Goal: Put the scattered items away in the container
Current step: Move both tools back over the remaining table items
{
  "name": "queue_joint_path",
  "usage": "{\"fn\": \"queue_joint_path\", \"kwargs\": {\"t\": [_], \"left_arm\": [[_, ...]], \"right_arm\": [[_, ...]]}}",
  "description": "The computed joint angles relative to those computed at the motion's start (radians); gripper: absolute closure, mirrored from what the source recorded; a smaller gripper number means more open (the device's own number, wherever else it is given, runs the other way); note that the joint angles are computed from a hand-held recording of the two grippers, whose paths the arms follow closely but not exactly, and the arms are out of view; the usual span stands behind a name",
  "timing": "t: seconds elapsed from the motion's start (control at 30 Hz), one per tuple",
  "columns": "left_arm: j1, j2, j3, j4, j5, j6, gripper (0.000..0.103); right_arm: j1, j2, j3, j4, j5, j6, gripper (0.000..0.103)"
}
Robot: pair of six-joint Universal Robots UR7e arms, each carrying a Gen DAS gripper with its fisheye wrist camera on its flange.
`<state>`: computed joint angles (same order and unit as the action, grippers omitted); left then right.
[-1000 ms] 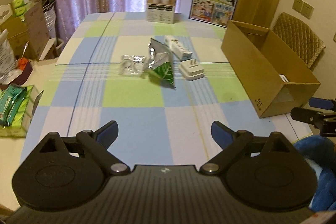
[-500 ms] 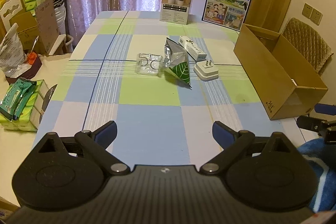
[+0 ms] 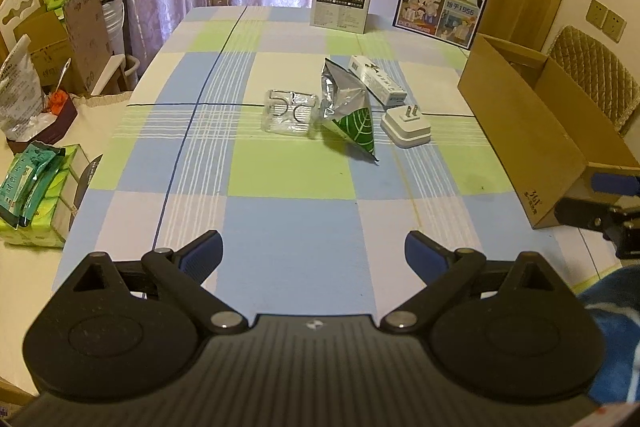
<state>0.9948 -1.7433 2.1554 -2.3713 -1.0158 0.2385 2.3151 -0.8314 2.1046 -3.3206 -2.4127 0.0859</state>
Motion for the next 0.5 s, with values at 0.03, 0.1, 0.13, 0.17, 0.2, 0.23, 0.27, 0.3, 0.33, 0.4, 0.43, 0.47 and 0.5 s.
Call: {"fn": "queue_joint_path", "kwargs": {"t": [0.03, 0.1, 0.13, 0.17, 0.2, 0.23, 0.27, 0.3, 0.33, 0.4, 0.43, 0.47, 0.5], "left_arm": [[0.004, 0.008, -0.004, -0.006, -0.001, 0.004, 0.007], [0.015, 0.028, -0.016, -0.021, -0.004, 0.016, 0.007], [0.021, 0.040, -0.022, -0.031, -0.005, 0.026, 0.007], [0.026, 0.053, -0.029, -0.042, -0.005, 0.036, 0.007], [0.032, 0.067, -0.036, -0.053, -0.005, 0.047, 0.007], [0.039, 0.082, -0.045, -0.066, -0.007, 0.058, 0.007], [0.047, 0.099, -0.054, -0.080, -0.009, 0.069, 0.007], [0.053, 0.114, -0.062, -0.091, -0.009, 0.079, 0.007], [0.059, 0.130, -0.071, -0.101, -0.010, 0.088, 0.007], [0.074, 0.164, -0.090, -0.124, -0.015, 0.113, 0.007], [0.081, 0.181, -0.100, -0.135, -0.019, 0.125, 0.007], [0.089, 0.199, -0.110, -0.145, -0.022, 0.137, 0.007], [0.098, 0.218, -0.122, -0.157, -0.027, 0.150, 0.007]], "right_arm": [[-0.006, 0.009, -0.014, -0.003, 0.007, -0.014, 0.002], [-0.019, 0.030, -0.040, -0.009, 0.018, -0.042, 0.002], [-0.027, 0.041, -0.055, -0.015, 0.024, -0.059, 0.002], [-0.034, 0.052, -0.068, -0.021, 0.028, -0.073, 0.002], [-0.044, 0.065, -0.085, -0.027, 0.032, -0.089, 0.002], [-0.052, 0.076, -0.098, -0.035, 0.036, -0.103, 0.002], [-0.061, 0.086, -0.109, -0.045, 0.039, -0.119, 0.002], [-0.073, 0.099, -0.125, -0.055, 0.041, -0.134, 0.002], [-0.083, 0.109, -0.136, -0.062, 0.044, -0.146, 0.002], [-0.108, 0.129, -0.157, -0.080, 0.047, -0.171, 0.002], [-0.120, 0.138, -0.166, -0.087, 0.049, -0.180, 0.002], [-0.133, 0.146, -0.175, -0.093, 0.051, -0.187, 0.002], [-0.147, 0.154, -0.184, -0.097, 0.054, -0.192, 0.002]]}}
